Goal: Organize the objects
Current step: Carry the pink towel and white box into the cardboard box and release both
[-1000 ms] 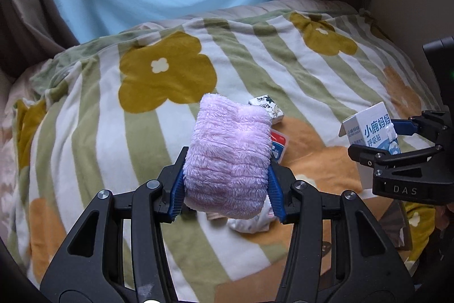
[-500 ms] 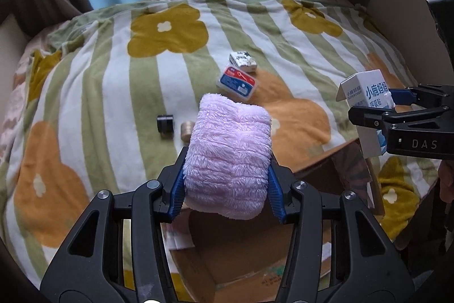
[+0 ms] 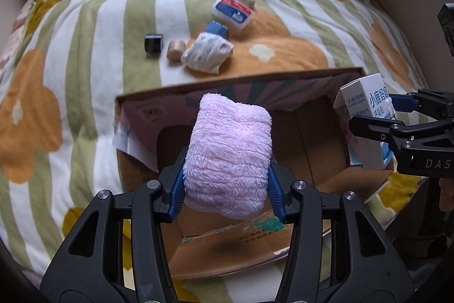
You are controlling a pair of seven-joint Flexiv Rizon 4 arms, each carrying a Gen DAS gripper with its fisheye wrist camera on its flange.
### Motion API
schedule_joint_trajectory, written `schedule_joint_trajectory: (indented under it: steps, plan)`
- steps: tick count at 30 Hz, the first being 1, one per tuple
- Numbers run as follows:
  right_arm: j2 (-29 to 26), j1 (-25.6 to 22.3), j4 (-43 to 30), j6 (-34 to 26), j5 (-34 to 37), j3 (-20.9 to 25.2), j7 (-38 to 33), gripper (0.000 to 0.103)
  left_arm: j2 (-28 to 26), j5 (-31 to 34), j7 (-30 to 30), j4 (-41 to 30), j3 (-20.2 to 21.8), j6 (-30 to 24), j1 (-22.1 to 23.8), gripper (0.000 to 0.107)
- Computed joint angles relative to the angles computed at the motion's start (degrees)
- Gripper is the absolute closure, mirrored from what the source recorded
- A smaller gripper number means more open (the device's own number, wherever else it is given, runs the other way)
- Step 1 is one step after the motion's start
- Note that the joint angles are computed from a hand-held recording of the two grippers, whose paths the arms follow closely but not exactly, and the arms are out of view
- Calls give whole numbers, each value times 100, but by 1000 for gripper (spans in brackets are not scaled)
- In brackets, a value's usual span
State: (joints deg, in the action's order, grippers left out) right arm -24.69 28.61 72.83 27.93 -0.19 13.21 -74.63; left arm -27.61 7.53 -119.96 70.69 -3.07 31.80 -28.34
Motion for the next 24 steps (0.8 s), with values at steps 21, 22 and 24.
schedule_joint_trajectory:
  steps: [21,22,24]
  plan:
    - [-319,36,4,-33,29,-38,625,18,-15,-75,-85,294,1,256,27,4]
    - [-272,28,106,85,17,-45,650,14,-7,-77,-110,303,6,221,24,4]
    - [-190,5,273,268,0,-43,679,0,20,-101,-144,330,3,181,36,4]
